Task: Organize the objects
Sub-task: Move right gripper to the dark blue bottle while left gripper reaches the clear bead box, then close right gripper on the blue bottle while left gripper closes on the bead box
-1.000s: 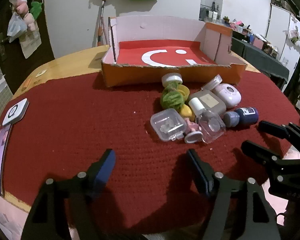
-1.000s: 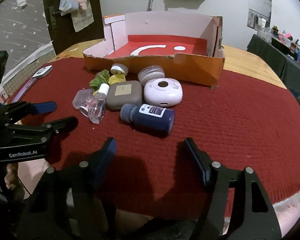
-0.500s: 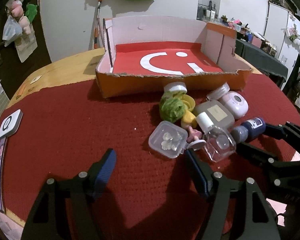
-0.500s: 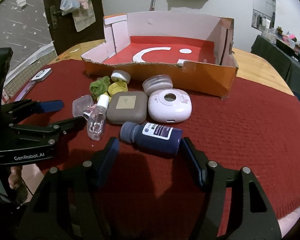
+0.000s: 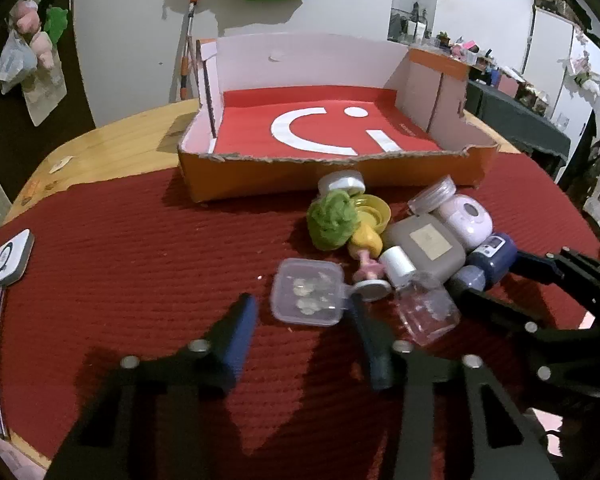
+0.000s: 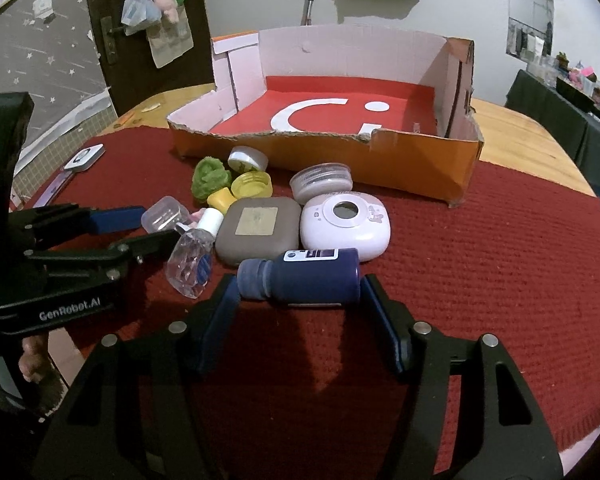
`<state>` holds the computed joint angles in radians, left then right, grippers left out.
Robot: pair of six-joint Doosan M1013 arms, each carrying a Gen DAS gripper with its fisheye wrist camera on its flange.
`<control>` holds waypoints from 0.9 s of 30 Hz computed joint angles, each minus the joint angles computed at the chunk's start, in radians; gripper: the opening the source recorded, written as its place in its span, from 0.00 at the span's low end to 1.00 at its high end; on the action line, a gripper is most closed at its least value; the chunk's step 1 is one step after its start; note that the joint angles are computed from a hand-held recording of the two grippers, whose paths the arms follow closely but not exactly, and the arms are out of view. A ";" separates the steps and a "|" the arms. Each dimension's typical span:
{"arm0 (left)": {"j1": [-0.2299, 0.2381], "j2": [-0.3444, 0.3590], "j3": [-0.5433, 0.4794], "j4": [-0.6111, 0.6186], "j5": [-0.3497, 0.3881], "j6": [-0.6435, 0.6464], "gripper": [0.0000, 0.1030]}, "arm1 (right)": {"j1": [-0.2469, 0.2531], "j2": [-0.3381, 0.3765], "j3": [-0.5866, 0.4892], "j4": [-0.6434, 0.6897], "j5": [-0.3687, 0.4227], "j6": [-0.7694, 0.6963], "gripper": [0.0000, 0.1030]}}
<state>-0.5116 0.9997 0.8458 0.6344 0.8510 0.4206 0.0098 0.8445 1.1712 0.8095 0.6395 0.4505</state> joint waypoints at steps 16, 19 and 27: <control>-0.011 -0.033 0.051 0.024 -0.046 -0.040 0.38 | -0.005 -0.016 0.019 0.046 -0.001 -0.043 0.58; -0.015 -0.036 0.054 0.038 -0.047 -0.047 0.38 | -0.006 -0.019 0.022 0.054 0.000 -0.051 0.58; -0.017 -0.038 0.054 0.034 -0.048 -0.043 0.38 | -0.006 -0.021 0.023 0.055 0.004 -0.046 0.58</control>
